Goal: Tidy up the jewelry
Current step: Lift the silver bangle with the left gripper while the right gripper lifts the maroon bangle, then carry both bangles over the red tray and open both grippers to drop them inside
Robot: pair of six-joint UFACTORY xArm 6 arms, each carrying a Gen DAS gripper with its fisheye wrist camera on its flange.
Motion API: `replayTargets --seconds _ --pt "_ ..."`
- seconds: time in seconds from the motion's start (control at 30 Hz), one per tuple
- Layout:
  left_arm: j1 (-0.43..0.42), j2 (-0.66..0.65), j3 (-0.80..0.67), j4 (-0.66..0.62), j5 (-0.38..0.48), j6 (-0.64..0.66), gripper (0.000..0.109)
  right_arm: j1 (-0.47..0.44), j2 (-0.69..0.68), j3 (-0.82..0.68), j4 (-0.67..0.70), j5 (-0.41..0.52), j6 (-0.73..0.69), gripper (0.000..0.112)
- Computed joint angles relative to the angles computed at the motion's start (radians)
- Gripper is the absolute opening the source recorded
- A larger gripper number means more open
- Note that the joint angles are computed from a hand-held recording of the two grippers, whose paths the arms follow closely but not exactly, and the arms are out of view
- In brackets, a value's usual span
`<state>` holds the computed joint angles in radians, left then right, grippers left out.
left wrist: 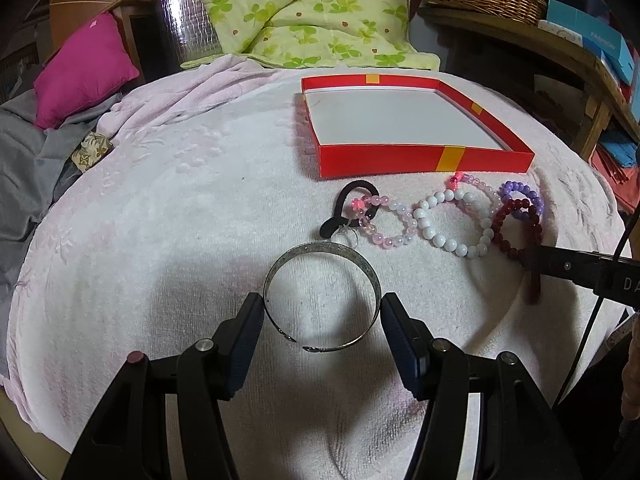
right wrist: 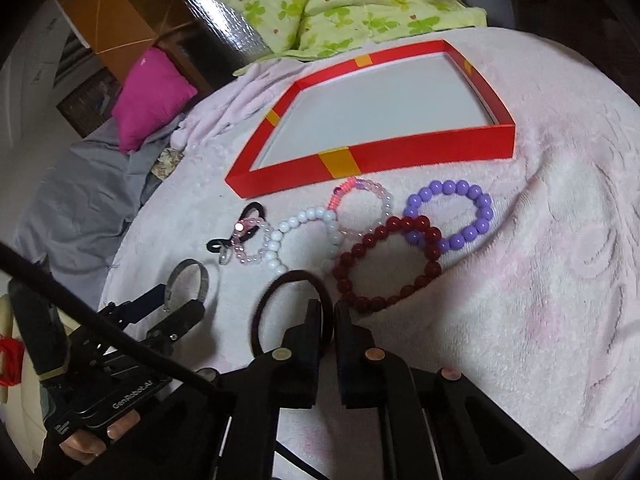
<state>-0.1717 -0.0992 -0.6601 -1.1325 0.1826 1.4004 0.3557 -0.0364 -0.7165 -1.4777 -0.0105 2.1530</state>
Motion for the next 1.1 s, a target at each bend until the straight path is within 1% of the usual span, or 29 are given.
replayTargets --seconds 0.07,0.13,0.27,0.43,0.6,0.67,0.7,0.77,0.83,0.93,1.0,1.1 --pt "0.001 0.001 -0.002 0.001 0.003 -0.002 0.062 -0.001 -0.004 0.003 -0.009 0.004 0.011 0.007" --pt "0.0 0.0 -0.002 -0.009 0.002 0.008 0.062 -0.011 -0.002 -0.006 -0.077 -0.01 0.087 0.007" --pt "0.002 0.001 -0.005 -0.011 0.004 0.009 0.062 -0.02 -0.019 -0.005 -0.159 -0.01 0.177 0.007" --pt "0.0 -0.008 -0.015 -0.093 0.007 0.081 0.062 -0.027 -0.044 -0.003 -0.236 0.002 0.258 0.007" --pt "-0.009 -0.014 -0.017 -0.126 0.006 0.116 0.062 -0.036 -0.054 0.006 -0.217 0.007 0.25 0.007" --pt "-0.014 -0.021 -0.015 -0.133 0.008 0.126 0.062 -0.036 -0.058 0.006 -0.229 0.011 0.27 0.007" --pt "-0.014 -0.023 -0.016 -0.125 0.014 0.122 0.062 -0.043 -0.062 0.009 -0.232 0.009 0.272 0.007" --pt "-0.016 -0.028 -0.019 -0.109 0.022 0.11 0.062 -0.046 -0.064 0.014 -0.191 0.017 0.233 0.007" --pt "-0.03 -0.027 -0.031 -0.11 0.01 0.114 0.062 -0.057 -0.06 0.009 -0.187 0.013 0.235 0.007" --pt "-0.047 -0.005 -0.071 -0.096 0.01 0.094 0.062 -0.073 -0.057 0.006 -0.143 0.017 0.191 0.007" --pt "-0.068 0.018 -0.106 -0.118 -0.014 0.112 0.062 -0.084 -0.061 0.004 -0.102 0.029 0.146 0.007" --pt "-0.092 0.056 -0.164 -0.139 -0.031 0.123 0.062 -0.108 -0.07 -0.008 -0.123 0.038 0.167 0.007"
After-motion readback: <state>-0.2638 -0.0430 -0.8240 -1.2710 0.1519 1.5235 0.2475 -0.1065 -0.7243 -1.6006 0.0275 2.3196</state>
